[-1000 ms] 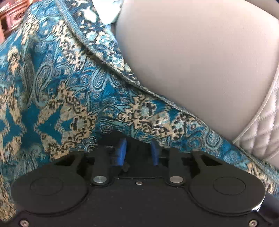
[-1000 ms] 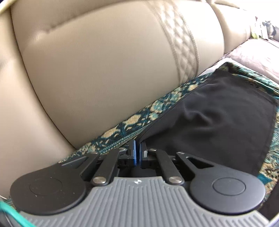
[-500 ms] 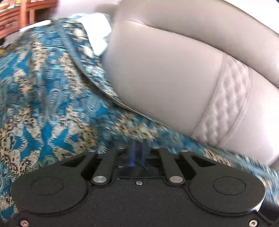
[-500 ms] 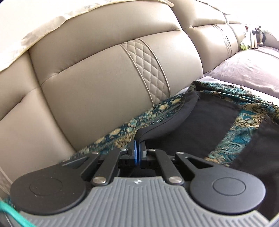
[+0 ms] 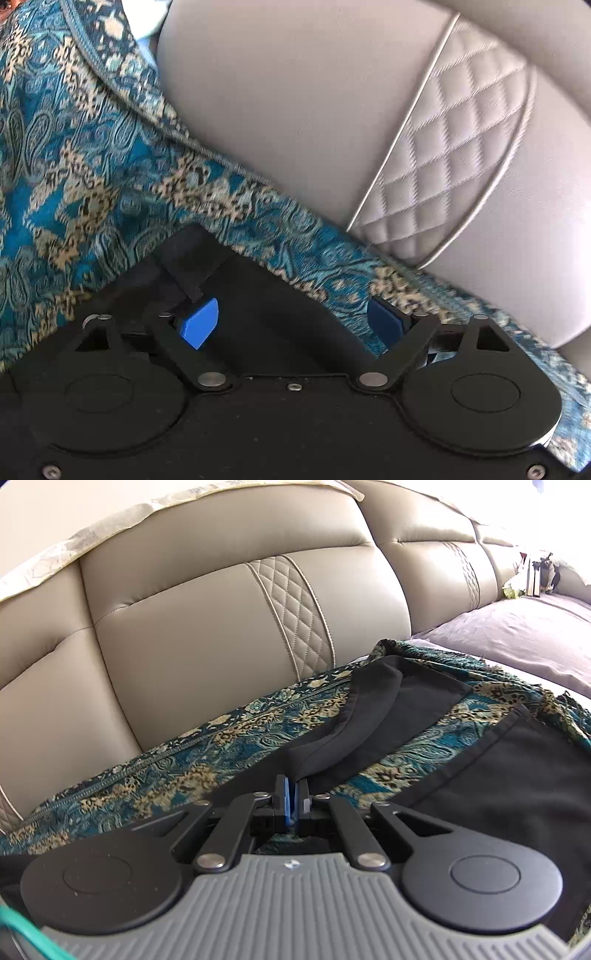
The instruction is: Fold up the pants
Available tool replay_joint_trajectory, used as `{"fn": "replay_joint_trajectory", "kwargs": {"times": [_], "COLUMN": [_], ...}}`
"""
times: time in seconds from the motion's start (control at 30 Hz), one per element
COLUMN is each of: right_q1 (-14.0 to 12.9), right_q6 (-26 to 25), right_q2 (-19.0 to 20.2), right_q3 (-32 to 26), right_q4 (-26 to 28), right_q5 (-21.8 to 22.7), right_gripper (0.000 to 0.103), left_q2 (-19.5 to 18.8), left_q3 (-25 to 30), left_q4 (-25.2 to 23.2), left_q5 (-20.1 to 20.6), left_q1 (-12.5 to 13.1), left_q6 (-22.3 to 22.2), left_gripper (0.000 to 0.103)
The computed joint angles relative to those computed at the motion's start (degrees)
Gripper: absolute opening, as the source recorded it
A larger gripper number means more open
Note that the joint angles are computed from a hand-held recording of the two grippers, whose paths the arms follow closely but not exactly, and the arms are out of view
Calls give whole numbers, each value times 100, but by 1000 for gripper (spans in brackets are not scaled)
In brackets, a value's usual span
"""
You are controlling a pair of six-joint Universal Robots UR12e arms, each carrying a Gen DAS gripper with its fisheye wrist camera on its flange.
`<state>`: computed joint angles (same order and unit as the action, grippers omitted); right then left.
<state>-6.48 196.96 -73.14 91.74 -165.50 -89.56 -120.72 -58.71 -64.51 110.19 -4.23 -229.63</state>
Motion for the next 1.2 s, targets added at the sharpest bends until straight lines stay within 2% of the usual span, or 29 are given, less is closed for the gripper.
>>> {"fn": "replay_joint_trajectory", "kwargs": {"times": [0.07,0.13,0.2,0.23,0.27,0.37,0.53,0.63,0.8,0.9,1.0,1.13,1.2], "right_q1": [-9,-17,-42,-53,-60,-69,-94,-125,-216,-234,-219,-114,-49], "right_q6": [-89,-126,-86,-79,-97,-130,-103,-43,228,446,461,185,-29], "right_q2": [-37,-56,-66,-71,-76,-86,-168,-286,-665,-1007,-1303,-1443,-1449], "right_q3": [129,232,317,355,388,434,485,576,934,1303,1631,1823,1863], "right_q4": [-164,-302,-388,-422,-461,-594,-957,-1084,-1231,-1206,-858,-174,7], "right_q5": [-25,-57,-14,19,44,50,159,210,228,129,44,-144,-305], "right_gripper": [5,5,5,5,5,5,5,5,5,5,5,5,5], "left_q2": [-112,-99,-28,-21,26,240,545,866,1819,2440,2841,3144,3198], "left_q3": [183,110,-60,-46,-91,-365,-609,-1000,-2358,-3306,-3920,-4366,-4517], "left_q4": [-475,-517,-234,-268,-199,268,700,1203,2651,3422,3395,2686,2583], "left_q5": [-59,-170,262,362,237,205,239,317,428,736,1142,1047,1060], "left_q1": [30,79,6,-10,12,31,22,-11,-110,-254,-410,-393,-411], "left_q6": [-319,-690,-757,-626,-546,-641,-282,4,-12,-188,-266,-760,-837], "left_gripper": [90,87,44,10,5,5,5,5,5,5,5,5,5]}}
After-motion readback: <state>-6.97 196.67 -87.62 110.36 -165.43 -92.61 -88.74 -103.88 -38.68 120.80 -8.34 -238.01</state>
